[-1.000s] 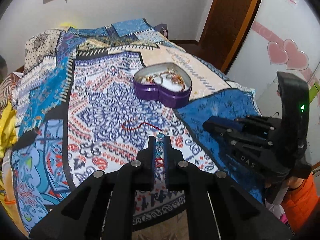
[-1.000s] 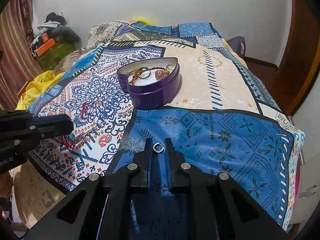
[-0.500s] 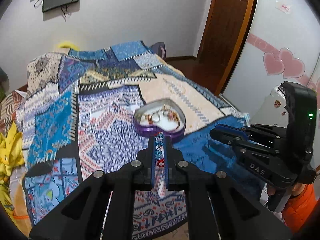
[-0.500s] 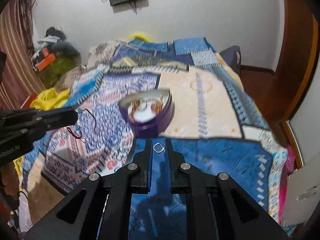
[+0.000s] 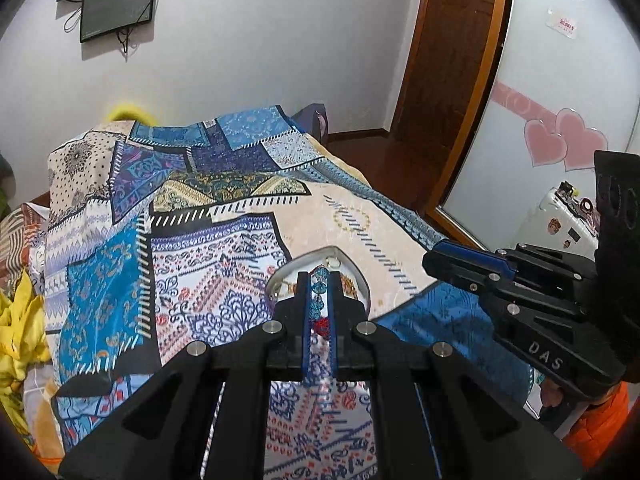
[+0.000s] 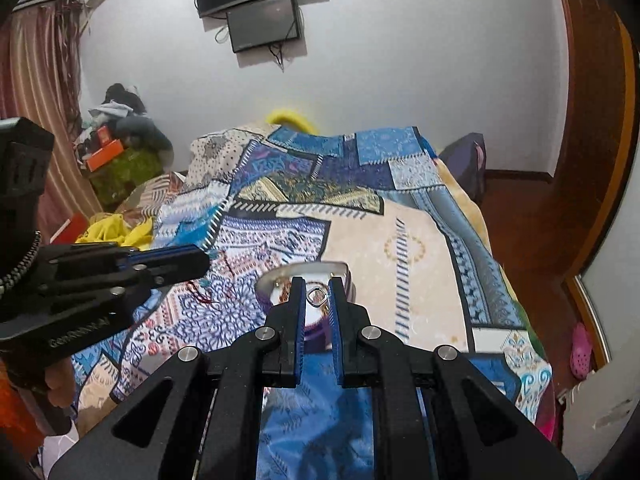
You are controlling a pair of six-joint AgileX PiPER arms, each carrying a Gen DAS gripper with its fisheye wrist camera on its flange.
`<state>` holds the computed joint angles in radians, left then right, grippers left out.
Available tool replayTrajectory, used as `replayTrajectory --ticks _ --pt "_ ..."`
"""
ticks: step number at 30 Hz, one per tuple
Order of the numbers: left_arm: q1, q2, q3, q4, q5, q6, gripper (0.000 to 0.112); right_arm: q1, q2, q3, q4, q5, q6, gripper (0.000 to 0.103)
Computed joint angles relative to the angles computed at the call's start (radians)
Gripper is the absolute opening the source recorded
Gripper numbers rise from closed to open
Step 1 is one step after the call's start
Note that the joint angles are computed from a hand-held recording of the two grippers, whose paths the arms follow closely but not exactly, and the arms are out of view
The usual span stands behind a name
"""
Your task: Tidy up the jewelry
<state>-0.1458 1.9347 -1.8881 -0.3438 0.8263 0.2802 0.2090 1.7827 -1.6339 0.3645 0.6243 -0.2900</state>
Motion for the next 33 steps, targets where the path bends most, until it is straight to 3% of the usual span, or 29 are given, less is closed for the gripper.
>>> replayTrajectory --ticks 13,26,33 --pt "0.01 0.163 -0.231 0.022 0.07 -0.041 0.006 0.004 0.123 -0.129 0.025 0.029 -0.019 0.01" --pt "0.02 0.373 -0.505 0.003 0.234 -0.056 0.006 -0.006 0.245 -0.242 0.035 0.143 -0.046 0.01" --pt "0.017 0.374 -0.476 -0.006 0.224 -0.034 0.006 0.0 0.271 -0.278 0.025 0.182 -0.056 0.01"
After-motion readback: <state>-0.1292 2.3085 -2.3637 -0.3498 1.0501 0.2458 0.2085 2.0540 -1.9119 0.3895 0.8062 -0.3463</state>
